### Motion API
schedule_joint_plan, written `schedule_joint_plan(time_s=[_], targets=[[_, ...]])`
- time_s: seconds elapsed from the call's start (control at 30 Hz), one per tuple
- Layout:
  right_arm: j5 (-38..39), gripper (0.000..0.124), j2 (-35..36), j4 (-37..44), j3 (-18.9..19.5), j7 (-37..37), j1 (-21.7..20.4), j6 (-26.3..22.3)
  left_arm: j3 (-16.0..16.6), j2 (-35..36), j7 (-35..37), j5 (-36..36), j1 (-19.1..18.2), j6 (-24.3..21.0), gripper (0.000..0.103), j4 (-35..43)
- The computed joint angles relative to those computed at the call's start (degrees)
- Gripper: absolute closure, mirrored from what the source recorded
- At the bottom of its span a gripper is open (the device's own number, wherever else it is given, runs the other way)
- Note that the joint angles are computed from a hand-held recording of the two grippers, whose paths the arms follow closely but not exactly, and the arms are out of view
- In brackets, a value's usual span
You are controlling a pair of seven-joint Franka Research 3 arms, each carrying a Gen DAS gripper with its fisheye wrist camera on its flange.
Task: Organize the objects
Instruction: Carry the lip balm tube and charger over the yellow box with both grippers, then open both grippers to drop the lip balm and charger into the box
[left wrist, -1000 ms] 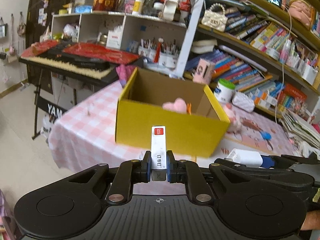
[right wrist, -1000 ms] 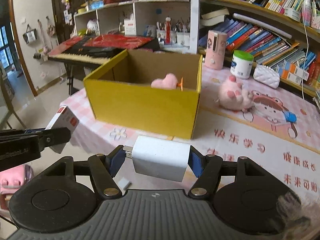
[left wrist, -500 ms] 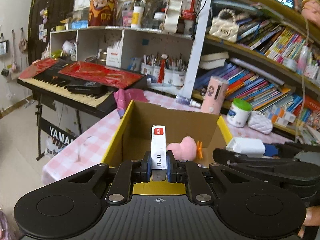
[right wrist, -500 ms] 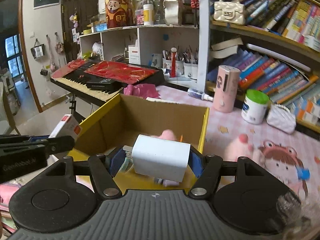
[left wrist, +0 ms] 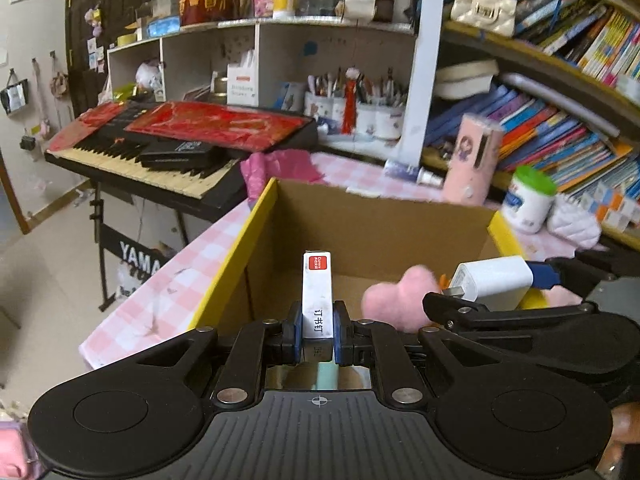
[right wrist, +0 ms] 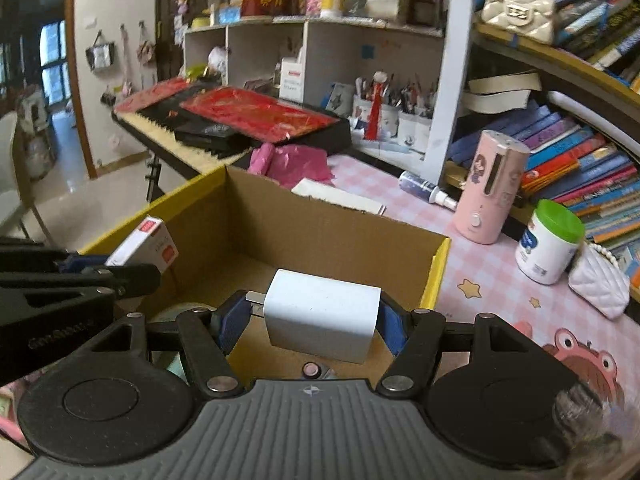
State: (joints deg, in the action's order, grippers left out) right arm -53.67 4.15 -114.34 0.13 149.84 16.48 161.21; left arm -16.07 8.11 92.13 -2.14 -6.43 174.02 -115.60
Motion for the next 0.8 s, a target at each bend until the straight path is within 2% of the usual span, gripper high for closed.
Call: schedule_joint_plan(time_s=[0.07,0.13,0.27,0.43,0.63,0.7,0.8], targets=[[5.57,0.059,1.65,1.11,0.33,-6.49,-0.53,0.06,2.53,1.01,-4.32,4.89,-2.08,-1.34,0.090,1.17],[10.89,0.059,2.79,1.66,0.34,-12.31,-0.67,0.69,3.71,1.61,-7.32,8.12,-2.99,-2.12,0.090,1.79],[17.86,0.059,3.59,2.07,-0.19,-19.92,0.05,1.09,4.31,2.34,-10.38,11.83,-3.29,-2.97,0.090,2.40],[27.41,0.059,4.62,3.74,0.28,-30.38,0.58,-2.43,3.65,3.16,-11.11,13.02,-2.70,-5.33,0.090,3.42],[29.22,0.061,4.97,4.51,-0.92,-32.84,2.07,-3.87,4.86,2.24,-14.17,16.65,-3.49,-4.00,0.087,2.20],[27.49,0.058,4.62,4.03,-1.67,-30.48,2.64,-3.24,4.59,1.55,-14.09,16.63,-3.04,-3.22,0.086,1.38],[21.08,0.053,3.46,2.60,-3.11,-23.17,3.68,-1.47,5.25,-0.19,-15.76,18.23,-3.03,-0.30,0.076,-0.66]])
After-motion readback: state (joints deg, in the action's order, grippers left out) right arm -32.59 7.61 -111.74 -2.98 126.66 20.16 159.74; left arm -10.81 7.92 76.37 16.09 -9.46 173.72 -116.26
